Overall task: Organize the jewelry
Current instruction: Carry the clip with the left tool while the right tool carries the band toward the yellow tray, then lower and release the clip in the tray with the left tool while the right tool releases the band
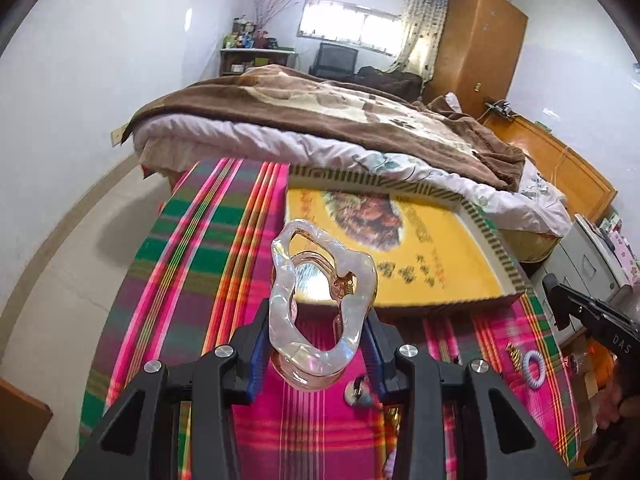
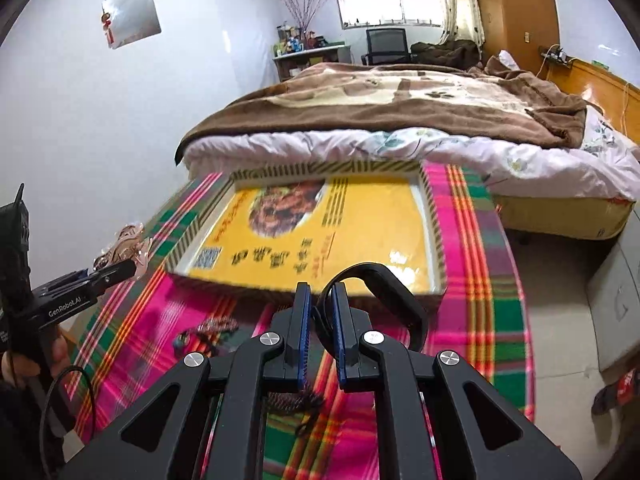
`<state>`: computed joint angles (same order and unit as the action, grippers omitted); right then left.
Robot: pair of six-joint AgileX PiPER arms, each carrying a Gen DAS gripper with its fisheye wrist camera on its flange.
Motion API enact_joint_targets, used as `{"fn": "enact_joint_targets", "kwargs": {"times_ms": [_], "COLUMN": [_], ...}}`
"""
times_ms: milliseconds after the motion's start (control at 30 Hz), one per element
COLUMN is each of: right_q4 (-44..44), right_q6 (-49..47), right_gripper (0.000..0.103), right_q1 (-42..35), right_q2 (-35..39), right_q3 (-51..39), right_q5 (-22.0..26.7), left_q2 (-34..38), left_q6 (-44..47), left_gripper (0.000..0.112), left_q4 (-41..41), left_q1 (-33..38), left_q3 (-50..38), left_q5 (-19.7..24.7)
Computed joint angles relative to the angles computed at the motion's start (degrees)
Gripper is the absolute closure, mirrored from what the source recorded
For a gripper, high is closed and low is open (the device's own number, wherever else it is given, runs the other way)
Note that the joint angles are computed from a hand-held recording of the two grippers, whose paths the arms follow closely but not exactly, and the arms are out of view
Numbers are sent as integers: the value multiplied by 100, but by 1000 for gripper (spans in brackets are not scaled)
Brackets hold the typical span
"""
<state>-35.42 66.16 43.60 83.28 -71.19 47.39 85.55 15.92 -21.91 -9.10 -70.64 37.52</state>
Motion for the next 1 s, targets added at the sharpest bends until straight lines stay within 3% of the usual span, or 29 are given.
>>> {"fn": "enact_joint_targets", "kwargs": {"times_ms": [233, 433, 633, 867, 1000], "right_q4": [432, 897, 1380, 1739, 1824], "right_q6": [-1100, -2153, -2898, -3554, -3772], "right_gripper": [93, 93, 93, 93, 93], "right_q1": [-731, -1340, -1852, -2143, -2190], "right_q2": [479, 1318, 2388, 3671, 4073], "right_q3": [-902, -1936, -3000, -4382, -4768], "right_q5": [129, 256, 390, 978, 1187], "left_q2": [746, 1842, 3111, 4461, 4845], "left_q6": [-21, -366, -742, -1088, -1174], "left_gripper": [72, 72, 72, 72, 72], "left_q4": [32, 301, 634, 1007, 1115], "left_q1": [-168, -327, -457, -649, -703], "left_q3": [-1138, -2552, -4215, -6115, -6602], "left_q5": [268, 606, 1287, 2165, 2350]}}
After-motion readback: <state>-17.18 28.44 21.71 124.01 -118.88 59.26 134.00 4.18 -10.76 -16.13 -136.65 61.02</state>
